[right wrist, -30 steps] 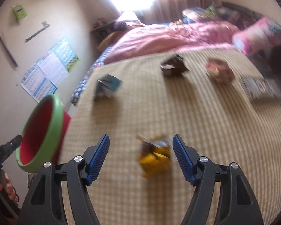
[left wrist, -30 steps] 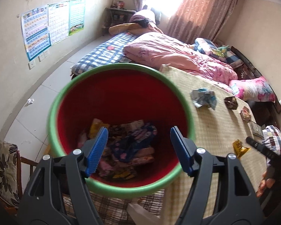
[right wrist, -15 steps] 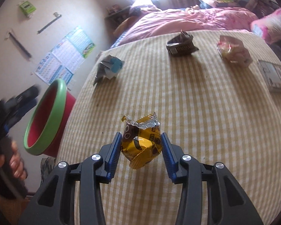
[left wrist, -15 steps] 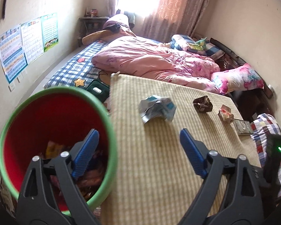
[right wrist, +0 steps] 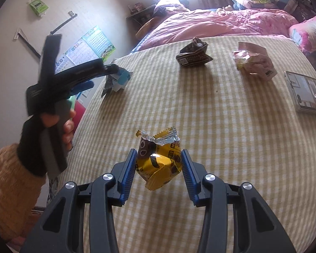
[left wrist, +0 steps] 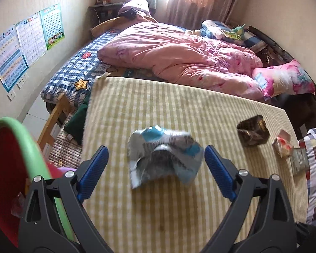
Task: Collect trash
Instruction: 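Grasp the yellow snack wrapper with the right tool while the left tool grasps the silver-blue wrapper, then carry the yellow wrapper and silver-blue wrapper over the red bucket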
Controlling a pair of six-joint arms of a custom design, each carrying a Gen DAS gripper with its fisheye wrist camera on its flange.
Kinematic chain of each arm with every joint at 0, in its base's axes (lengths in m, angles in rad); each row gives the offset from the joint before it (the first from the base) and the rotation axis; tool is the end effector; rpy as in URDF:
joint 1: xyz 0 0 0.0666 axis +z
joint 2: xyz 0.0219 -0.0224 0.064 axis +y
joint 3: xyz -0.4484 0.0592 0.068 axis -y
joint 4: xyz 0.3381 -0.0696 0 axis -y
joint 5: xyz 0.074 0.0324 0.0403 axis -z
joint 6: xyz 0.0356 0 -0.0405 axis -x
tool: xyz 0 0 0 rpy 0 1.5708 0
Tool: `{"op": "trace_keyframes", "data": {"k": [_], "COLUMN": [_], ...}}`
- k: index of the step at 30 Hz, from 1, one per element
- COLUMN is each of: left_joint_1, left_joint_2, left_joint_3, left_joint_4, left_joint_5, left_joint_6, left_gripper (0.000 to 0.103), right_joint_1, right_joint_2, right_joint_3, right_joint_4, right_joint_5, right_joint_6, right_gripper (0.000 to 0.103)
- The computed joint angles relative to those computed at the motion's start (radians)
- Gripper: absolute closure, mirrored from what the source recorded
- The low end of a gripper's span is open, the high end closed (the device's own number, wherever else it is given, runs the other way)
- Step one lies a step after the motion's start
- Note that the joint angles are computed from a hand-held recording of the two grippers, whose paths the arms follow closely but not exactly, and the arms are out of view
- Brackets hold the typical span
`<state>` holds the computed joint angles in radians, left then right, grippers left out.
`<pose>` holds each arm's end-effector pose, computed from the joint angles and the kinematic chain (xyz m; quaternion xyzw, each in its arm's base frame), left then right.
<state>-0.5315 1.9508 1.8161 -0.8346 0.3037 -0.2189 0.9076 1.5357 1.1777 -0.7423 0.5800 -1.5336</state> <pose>0.5524 -0.3376 0.3873 0.3877 0.8620 -0.1883 0.2668 0.2851 0.3326 0.3700 0.3503 0.8661 0.1144 0.3378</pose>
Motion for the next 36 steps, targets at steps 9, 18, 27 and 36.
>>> {"op": "trace_keyframes", "data": {"k": [9,18,27,36], "left_joint_1": [-0.021,0.006,0.058,0.109], "left_joint_2": [0.038,-0.060,-0.183,-0.284], "left_joint_3": [0.031,-0.087,-0.227,-0.352], "left_joint_4": [-0.069,-0.025,-0.023,0.024], "left_joint_5": [-0.035,0.042,0.123,0.158], "left_joint_6": [0.014,-0.010,-0.044,0.028], "left_gripper": [0.044,0.084,0.085,0.085], "right_joint_1": [0.002,0.002,-0.001,-0.001], "right_joint_2": [-0.029,-0.030,-0.011,0.014], "right_joint_3": [-0.027,-0.014,0.024,0.069], "right_joint_4": [0.007,0.017,0.026,0.032], "right_joint_5": [0.008,0.021,0.024,0.019], "right_joint_6": [0.005,0.035,0.086,0.136], "right_gripper": [0.061,0.061,0.061,0.061]}}
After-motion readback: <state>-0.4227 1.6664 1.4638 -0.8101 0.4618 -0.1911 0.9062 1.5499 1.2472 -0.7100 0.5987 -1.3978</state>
